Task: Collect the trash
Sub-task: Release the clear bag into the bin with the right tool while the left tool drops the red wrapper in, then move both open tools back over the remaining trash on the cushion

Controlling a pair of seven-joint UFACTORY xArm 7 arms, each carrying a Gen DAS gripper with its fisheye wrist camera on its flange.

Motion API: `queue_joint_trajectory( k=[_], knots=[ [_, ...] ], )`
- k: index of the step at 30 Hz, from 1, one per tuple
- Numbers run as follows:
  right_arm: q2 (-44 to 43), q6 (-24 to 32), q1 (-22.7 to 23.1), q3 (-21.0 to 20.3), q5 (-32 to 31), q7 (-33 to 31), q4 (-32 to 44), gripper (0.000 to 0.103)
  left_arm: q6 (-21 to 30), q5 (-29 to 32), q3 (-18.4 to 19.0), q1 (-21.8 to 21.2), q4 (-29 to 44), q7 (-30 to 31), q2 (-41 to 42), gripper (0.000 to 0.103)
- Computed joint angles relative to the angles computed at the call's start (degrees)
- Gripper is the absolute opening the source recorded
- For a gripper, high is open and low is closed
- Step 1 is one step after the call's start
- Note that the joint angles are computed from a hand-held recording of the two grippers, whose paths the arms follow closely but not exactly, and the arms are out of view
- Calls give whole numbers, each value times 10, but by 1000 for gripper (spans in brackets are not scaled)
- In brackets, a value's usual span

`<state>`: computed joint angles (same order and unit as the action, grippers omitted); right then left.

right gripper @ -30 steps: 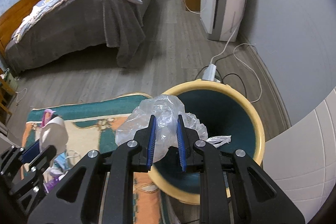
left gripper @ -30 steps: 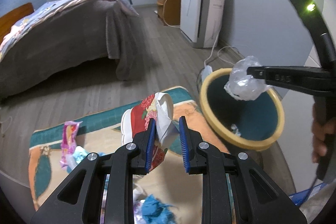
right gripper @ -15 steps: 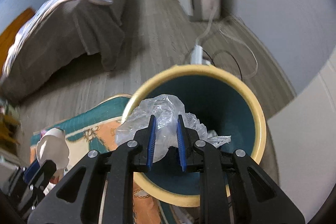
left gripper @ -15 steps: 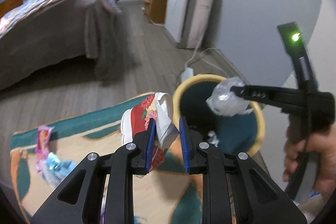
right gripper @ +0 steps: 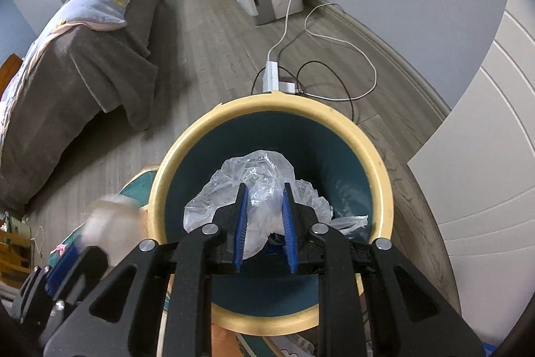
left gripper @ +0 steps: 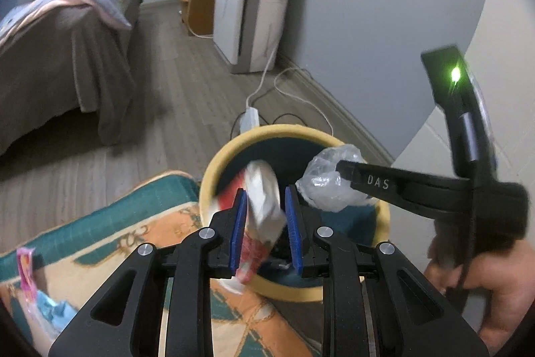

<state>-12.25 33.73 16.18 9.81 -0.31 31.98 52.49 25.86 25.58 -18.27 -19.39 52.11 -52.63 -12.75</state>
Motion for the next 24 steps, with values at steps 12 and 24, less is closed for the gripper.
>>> queue_joint_trajectory(
  k=[12,24],
  knots=[
    [-12,22,4,6,-11,5,8,62,44,20,-2,5,-23,-36,-39,61],
    [-45,59,26,50,-69,16,41,97,203,-25,-24,42,-113,-57,-243,94]
  ],
)
